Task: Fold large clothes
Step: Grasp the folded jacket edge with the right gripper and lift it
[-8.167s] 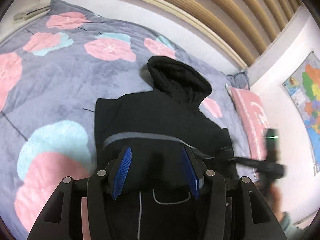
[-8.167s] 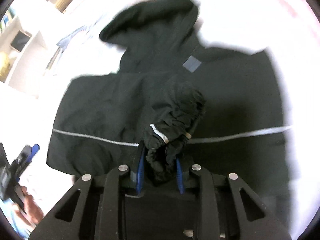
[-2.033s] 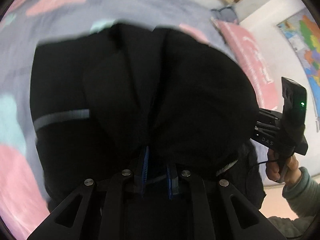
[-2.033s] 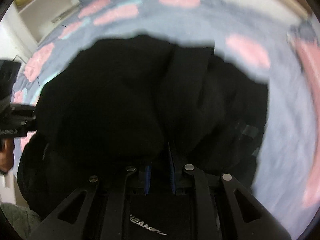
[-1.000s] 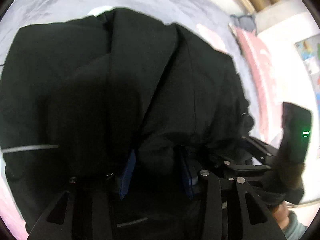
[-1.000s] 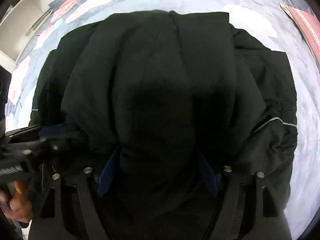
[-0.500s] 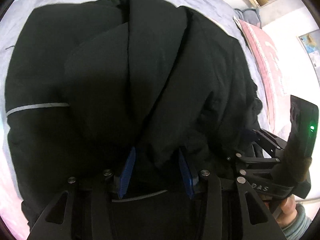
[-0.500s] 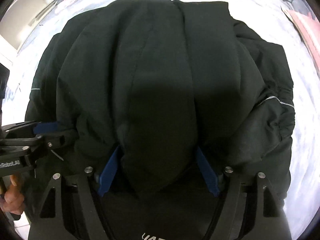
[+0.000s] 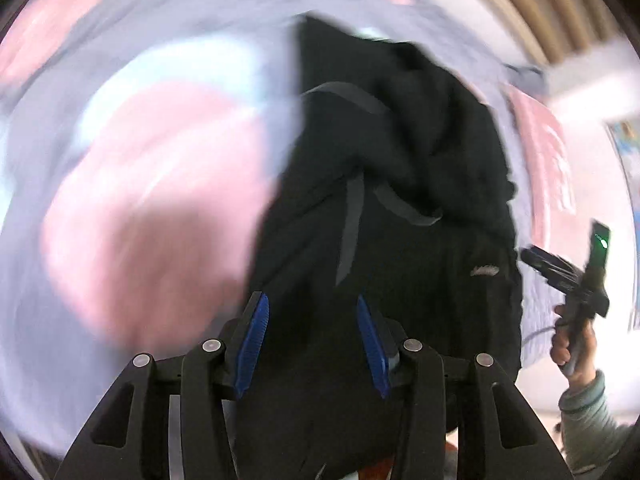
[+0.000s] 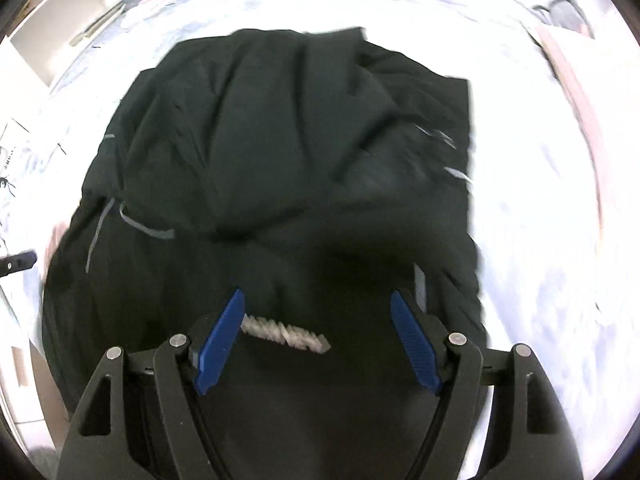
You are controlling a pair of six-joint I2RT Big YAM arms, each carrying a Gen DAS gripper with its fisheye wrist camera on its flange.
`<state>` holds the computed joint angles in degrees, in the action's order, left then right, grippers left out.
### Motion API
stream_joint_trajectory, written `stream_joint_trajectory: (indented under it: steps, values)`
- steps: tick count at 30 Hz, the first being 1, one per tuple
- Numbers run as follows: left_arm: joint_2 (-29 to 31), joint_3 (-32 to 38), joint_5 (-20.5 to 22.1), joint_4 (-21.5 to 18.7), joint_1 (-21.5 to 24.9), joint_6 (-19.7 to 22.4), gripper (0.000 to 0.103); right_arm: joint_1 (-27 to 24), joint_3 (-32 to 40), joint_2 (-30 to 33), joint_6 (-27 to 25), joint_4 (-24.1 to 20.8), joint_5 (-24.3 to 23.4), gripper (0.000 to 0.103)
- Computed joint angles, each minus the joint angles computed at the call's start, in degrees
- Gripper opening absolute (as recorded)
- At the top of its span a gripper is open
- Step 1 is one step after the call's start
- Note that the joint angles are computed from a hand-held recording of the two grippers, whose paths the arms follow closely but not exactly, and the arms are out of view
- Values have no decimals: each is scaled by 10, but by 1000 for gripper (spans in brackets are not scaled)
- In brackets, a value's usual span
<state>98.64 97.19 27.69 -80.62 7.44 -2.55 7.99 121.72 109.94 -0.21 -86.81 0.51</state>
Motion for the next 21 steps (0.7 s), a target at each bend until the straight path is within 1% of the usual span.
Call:
stream_joint_trajectory:
  steps: [2, 4, 5, 7, 8, 9, 11, 12, 14, 15, 16, 17, 18, 19, 21]
  values:
    - [-30, -55, 7, -11, 28, -1, 47, -20, -53, -38, -4, 9, 6, 78]
    - [-51, -95, -5, -18, 39, -4, 47, -38, -91, -74, 9, -5, 11, 78]
    - [-64, -121, -3, -19, 43, -6, 47, -49, -110, -90, 13, -8, 8, 78]
    - [-78, -159, 24, -7, 47, -18, 47, -69, -138, -110, 18, -13, 7, 78]
    - [-82, -177, 37, 7, 43, -30, 47, -77, -153, -119, 25, -17, 6, 78]
    - [-85, -192, 43, 16, 43, -34, 47, -88, -173, -131, 30, -18, 4, 78]
    - [-93, -218, 44, 42, 32, -61, 47, -109, -203, -152, 40, -25, 3, 78]
    - [-95, -226, 54, 50, 29, -66, 47, -119, -216, -163, 43, -28, -3, 78]
    - [-103, -231, 78, 52, 20, -52, 47, -140, -235, -184, 42, -37, -10, 78]
    - [-110, -228, 101, 50, 13, -32, 47, -150, -244, -195, 39, -43, -11, 78]
    - [-117, -225, 122, 46, 8, -20, 47, -159, -254, -207, 37, -48, -13, 78]
    - [-121, -221, 153, 40, 3, -4, 47, -168, -266, -219, 36, -52, -20, 78]
    - [-122, -217, 169, 36, -1, 7, 47, -178, -277, -228, 34, -57, -30, 78]
    - [-121, -213, 177, 35, -7, 13, 47, -190, -291, -238, 32, -65, -47, 78]
    - [-110, -211, 170, 42, -18, 3, 47, -204, -320, -254, 27, -72, -71, 78]
